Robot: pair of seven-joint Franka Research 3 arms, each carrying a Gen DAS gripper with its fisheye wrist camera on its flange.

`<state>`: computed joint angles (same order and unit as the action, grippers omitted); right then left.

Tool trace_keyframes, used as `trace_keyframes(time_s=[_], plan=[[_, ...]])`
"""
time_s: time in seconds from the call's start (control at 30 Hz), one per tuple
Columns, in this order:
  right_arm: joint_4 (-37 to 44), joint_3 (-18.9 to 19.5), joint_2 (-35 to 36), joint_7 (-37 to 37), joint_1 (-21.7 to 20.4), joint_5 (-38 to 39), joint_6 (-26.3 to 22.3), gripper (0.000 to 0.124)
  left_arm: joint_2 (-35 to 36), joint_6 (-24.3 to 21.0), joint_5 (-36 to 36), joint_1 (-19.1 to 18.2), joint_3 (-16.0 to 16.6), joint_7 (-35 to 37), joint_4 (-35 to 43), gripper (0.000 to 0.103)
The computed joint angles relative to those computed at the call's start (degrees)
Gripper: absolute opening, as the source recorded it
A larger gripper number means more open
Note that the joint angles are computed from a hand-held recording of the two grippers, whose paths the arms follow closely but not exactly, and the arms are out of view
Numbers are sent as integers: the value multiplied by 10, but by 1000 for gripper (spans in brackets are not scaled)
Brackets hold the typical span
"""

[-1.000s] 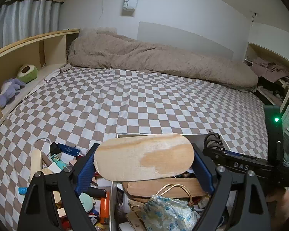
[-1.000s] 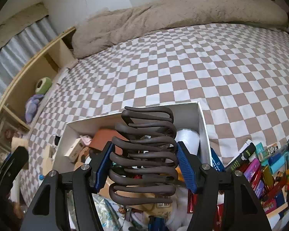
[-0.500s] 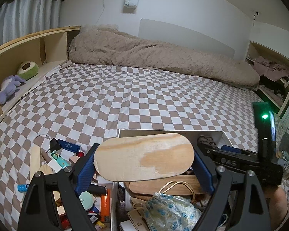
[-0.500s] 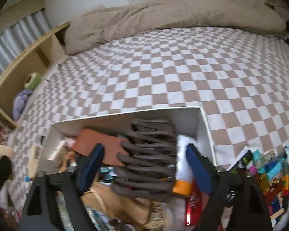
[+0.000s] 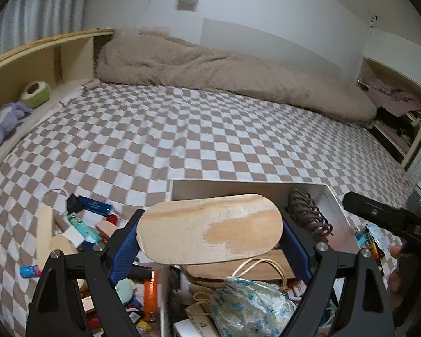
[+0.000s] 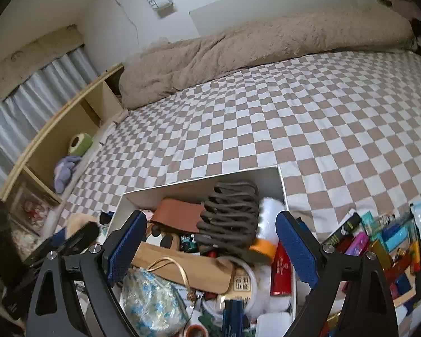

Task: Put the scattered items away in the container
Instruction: 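Open right gripper dropping coil into box while left gripper releases wooden oval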

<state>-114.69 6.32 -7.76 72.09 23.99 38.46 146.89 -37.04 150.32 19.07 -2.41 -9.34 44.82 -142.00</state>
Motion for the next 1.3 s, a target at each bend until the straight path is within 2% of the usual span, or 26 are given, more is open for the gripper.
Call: trace_keyframes(time_s=[0.13,0.23,0.3,0.43,0.73,0.77,0.8,0.83,1.1,1.3], plan=[[-24,-3,-19,-7,-4,-9,-1,93,20,-11,1,-2,-6,-1,13,89],[-44,6,-32,13,-11,-70,10,93,35,-17,-1,-10,-4,7,22,89],[-53,4,-38,11,-11,-80,13,93,45,-12,-13,-21,5,17,25,89],[-64,-12,-47,-9,-4,-43,0,93,69,-9,-44,-34,21,36,35,89],[-61,-12,-43,-27,-3,-24,-6,93,108,-37,-79,-43,19,60,52,89],[-62,-12,-43,-31,-2,-21,-5,93,110,-39,-83,-45,20,62,53,91],[-64,-12,-43,-37,0,-13,-2,93,110,-39,-86,-45,20,63,52,100],[-65,-13,-44,-45,2,-4,1,93,110,-38,-87,-44,20,63,52,103],[-71,-13,-49,-95,11,29,9,93,93,-33,-83,-35,15,49,39,103],[-76,-23,-57,-149,21,79,18,93,75,-37,-28,-19,-10,28,38,103]])
